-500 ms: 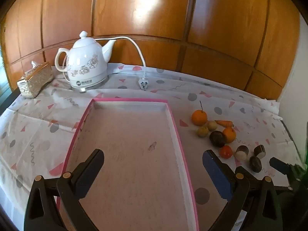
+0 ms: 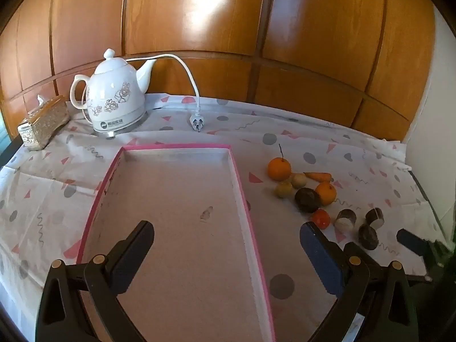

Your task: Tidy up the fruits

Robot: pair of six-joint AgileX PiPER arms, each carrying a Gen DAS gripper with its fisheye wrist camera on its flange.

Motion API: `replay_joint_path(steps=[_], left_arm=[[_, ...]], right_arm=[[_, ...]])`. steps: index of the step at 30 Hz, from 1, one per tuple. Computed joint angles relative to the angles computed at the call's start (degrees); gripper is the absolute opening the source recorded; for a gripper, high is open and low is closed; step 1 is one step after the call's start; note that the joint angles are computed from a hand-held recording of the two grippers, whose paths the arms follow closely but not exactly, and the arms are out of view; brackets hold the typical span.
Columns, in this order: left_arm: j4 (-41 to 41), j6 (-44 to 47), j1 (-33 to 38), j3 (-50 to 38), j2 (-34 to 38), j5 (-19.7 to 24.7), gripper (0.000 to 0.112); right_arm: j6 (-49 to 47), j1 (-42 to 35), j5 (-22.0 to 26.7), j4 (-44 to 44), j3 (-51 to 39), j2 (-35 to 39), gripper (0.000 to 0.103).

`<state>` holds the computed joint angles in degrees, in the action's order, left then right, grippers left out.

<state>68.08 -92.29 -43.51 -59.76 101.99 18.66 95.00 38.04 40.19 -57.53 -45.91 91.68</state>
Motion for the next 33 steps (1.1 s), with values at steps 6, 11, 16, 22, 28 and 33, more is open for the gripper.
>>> replay_joint_path(steps=[6, 11, 16, 22, 28, 33], left_arm=[[3.06, -4.32, -4.13, 1.03, -1.52, 6.04, 0.103], [2.55, -5.6, -7.52, 1.4, -2.59, 11.17, 0.102], [2.76, -5.44, -10.79, 1.33, -3.43, 15.21, 0.102], [2.66, -4.67, -13.11, 0.63, -3.74, 18.12, 0.102], [1.54, -3.37, -13.9, 0.02, -3.61, 18.99, 0.103], [0.77, -2.72, -13.98, -0.3, -3.5, 19.01, 0.103]], right_arm=[[4.56, -0.25, -2.92, -3.83, 4.76, -3.33, 0.102], [7.29, 0.01, -4.41, -7.45, 7.95, -5.6, 0.102], [9.49, 0.65, -5.26, -9.34, 10.91, -7.71, 0.102], [11.58, 0.71, -5.41, -10.85, 13.19, -10.09, 0.102], [12.65, 0.63, -5.49, -12.07, 14.15, -10.87, 0.102], [13.75, 1.26, -4.67, -13.25, 14.57, -11.36, 0.102]])
